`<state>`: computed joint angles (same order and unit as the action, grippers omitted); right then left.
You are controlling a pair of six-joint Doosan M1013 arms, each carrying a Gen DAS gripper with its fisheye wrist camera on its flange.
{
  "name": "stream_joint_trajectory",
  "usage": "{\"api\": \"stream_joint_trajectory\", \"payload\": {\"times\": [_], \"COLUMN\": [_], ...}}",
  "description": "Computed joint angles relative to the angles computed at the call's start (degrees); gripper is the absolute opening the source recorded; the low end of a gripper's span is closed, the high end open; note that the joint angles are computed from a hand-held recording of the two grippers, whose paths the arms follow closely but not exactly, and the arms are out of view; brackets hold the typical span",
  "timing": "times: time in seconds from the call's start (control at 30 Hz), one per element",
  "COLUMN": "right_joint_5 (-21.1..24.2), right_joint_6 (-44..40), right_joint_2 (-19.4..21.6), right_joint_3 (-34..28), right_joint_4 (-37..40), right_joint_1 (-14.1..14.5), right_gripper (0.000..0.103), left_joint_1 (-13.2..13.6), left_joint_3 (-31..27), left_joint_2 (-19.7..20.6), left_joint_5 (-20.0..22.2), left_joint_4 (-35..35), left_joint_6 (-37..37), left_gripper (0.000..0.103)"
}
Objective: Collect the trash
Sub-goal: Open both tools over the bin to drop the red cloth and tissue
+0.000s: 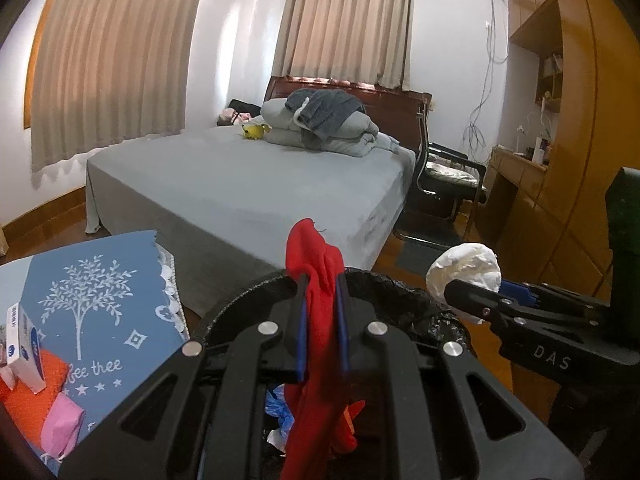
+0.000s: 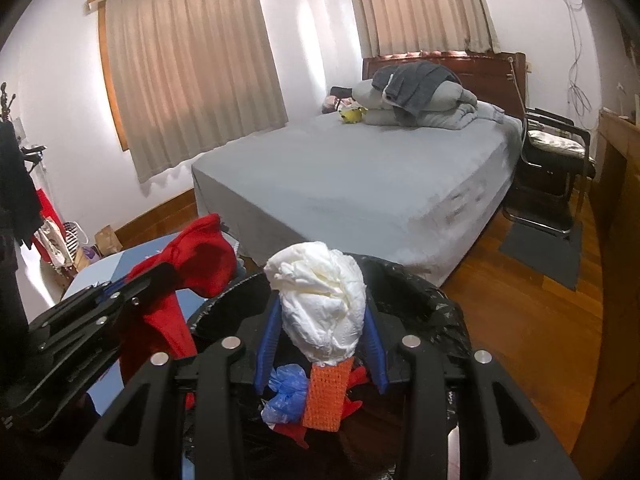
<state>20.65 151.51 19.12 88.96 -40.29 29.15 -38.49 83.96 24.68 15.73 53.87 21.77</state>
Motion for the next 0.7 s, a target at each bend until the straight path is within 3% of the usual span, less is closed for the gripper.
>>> {"api": "stream_joint_trajectory", "payload": {"times": [0.1,0.17,0.23,0.47,0.57,0.7], "right_joint_5": [0.4,0.7,1.0,1.1,1.6,1.6], "right_joint_6": [-1.3,-3.0,-3.6,-2.7,0.8,4.8], "right_joint_2": [0.3,0.6,0.8,1.1,1.0,0.9], "right_joint_3": [-0.3,-0.6,-0.6,-0.5,-0.4,-0.2], "right_joint_4": [1.5,3.2,4.0,3.5,-0.2,-4.7], "right_joint_1": [-0.2,-0.3,-0.4,-0.4,0.1,0.6], "right_gripper": [0.042,0.044,0.048,0.068,0.083,0.094], "left_joint_1": [0.3,0.6,0.6,1.1,1.2,1.3], "left_joint_3": [-0.8,-1.0,-0.9,-0.5,-0.1,0.9], "left_joint_2": [0.6,0.7,0.7,0.4,0.0,-0.9], "left_joint_5": [-0.1,-0.4,-0.2,1.6,2.7,4.7], "left_joint_4": [-5.1,-8.0,-6.8,-3.1,-0.2,5.6], "left_joint_6": [4.7,7.1,5.7,1.5,-1.6,-7.6], "left_gripper": [0.017,0.029,0.039,0.050,0.056,0.069]}}
